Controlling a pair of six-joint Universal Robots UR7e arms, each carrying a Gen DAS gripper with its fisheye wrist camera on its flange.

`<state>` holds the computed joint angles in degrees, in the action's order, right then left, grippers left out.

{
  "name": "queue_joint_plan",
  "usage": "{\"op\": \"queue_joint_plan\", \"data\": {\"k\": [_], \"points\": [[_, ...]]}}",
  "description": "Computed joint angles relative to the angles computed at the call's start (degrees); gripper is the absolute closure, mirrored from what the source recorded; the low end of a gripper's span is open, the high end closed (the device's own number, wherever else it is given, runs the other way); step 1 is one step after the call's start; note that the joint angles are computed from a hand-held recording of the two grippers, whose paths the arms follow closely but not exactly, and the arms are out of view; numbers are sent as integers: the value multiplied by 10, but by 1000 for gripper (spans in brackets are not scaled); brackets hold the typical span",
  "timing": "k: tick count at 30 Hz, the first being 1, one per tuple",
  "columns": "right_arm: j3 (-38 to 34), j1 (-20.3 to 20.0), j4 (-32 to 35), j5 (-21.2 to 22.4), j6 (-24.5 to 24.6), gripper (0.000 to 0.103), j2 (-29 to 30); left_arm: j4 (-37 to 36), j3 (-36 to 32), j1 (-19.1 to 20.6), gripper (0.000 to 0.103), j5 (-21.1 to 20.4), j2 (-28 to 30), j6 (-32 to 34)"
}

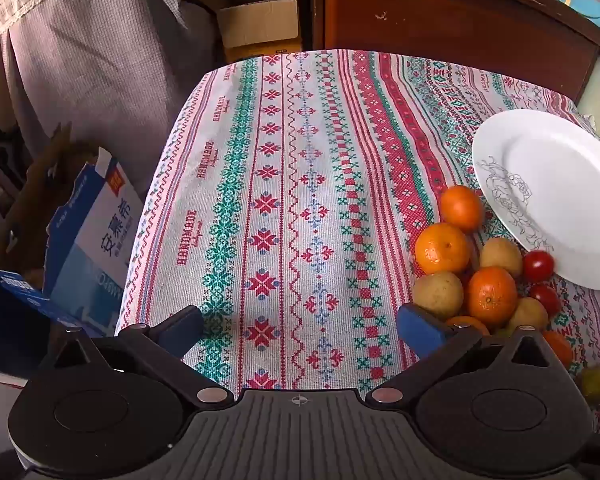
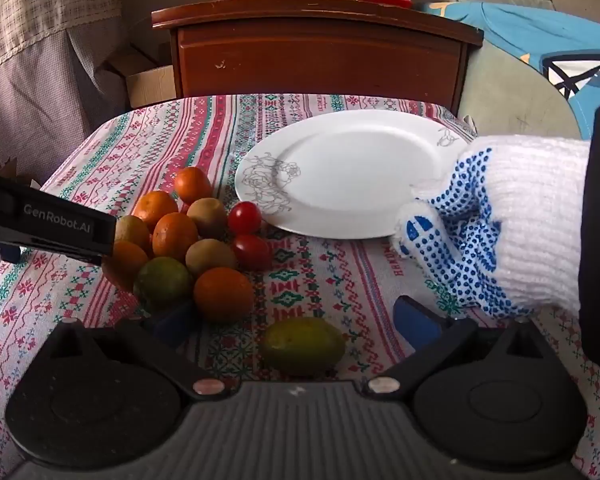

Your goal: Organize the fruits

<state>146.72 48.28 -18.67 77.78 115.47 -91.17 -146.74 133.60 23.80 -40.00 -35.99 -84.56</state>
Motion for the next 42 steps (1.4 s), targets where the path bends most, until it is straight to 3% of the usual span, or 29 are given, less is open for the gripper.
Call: {"op": "queue_joint_plan", "data": {"k": [17,42], "points": [[-2,5,-2,6,3,1,3,8,-4,-1,0,2,4,-8],[1,0,-2,2,-1,1,1,48,4,-32,0,-45,-42,-51]]}}
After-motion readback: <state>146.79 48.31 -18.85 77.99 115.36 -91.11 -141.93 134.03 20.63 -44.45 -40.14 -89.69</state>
